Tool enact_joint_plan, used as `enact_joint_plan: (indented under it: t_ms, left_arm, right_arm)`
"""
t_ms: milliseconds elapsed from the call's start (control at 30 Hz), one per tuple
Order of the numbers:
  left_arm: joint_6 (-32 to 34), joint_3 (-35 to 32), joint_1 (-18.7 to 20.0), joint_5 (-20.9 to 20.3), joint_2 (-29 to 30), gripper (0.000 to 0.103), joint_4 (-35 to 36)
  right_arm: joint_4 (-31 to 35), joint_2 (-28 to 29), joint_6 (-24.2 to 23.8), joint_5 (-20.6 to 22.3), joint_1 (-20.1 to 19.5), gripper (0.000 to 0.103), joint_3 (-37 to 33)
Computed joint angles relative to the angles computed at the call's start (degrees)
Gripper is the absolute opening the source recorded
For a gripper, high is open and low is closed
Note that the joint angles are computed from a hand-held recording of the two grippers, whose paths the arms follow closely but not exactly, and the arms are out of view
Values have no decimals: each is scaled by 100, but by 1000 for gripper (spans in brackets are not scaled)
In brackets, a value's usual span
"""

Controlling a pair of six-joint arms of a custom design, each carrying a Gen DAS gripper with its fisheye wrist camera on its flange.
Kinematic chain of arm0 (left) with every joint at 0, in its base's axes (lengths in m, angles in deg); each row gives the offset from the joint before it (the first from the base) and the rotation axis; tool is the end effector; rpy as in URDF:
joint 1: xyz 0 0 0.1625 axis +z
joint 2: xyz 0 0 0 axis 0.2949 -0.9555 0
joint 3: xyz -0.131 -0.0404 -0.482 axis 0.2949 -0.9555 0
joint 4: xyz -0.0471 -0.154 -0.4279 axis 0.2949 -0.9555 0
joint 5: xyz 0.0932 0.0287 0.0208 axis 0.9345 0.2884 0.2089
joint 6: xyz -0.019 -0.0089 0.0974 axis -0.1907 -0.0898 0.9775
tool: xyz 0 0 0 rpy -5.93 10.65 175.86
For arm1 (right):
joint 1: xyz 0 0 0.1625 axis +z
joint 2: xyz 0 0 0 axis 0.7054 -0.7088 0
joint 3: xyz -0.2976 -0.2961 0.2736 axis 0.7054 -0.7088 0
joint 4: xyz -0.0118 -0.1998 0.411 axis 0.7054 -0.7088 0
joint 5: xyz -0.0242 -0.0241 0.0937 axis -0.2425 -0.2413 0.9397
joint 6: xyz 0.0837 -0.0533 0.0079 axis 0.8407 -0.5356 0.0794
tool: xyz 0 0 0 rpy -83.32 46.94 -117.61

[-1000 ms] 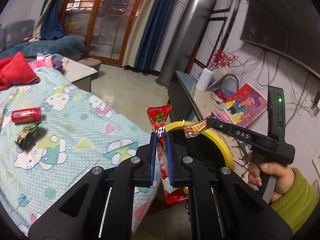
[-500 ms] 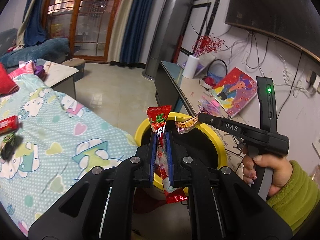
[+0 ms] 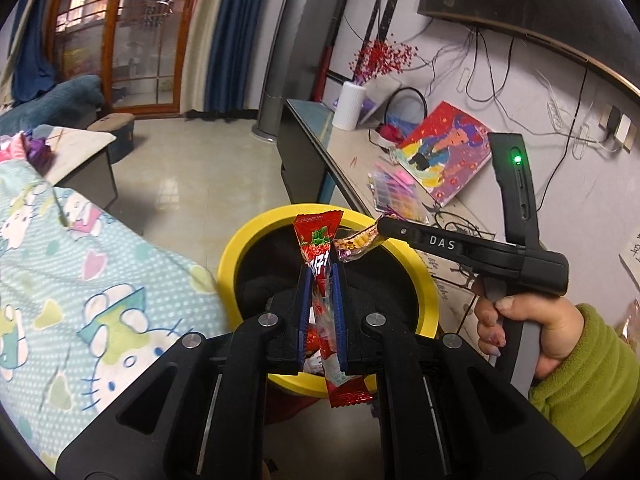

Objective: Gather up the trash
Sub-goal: 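Open both tools to drop the wrappers into the bin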

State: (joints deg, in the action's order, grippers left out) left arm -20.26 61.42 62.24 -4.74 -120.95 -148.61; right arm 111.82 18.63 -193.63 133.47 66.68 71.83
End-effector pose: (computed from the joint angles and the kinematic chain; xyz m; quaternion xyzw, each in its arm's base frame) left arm -0.0364 -0.8894 0.3210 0.4939 0.8578 -0.1408 0.0209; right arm 0.3651 -0.7892 0.0247 -0.1394 -0.8151 0.4717 0.3063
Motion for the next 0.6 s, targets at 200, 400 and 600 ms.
enact_joint_plan:
  t_ms: [200,400,600]
  left_arm:
    - [23,-23,-85,190,131,6,21]
    - [74,45,-119,211,179,7,-73]
    - [-13,53,-77,191,156,53,-304]
  right_arm:
    - [-63,-154,238,45,-61,24,299]
    - [-196,-315,341,-76,-109,25,587]
    - [-382,-410,260,-165,-100,47,748]
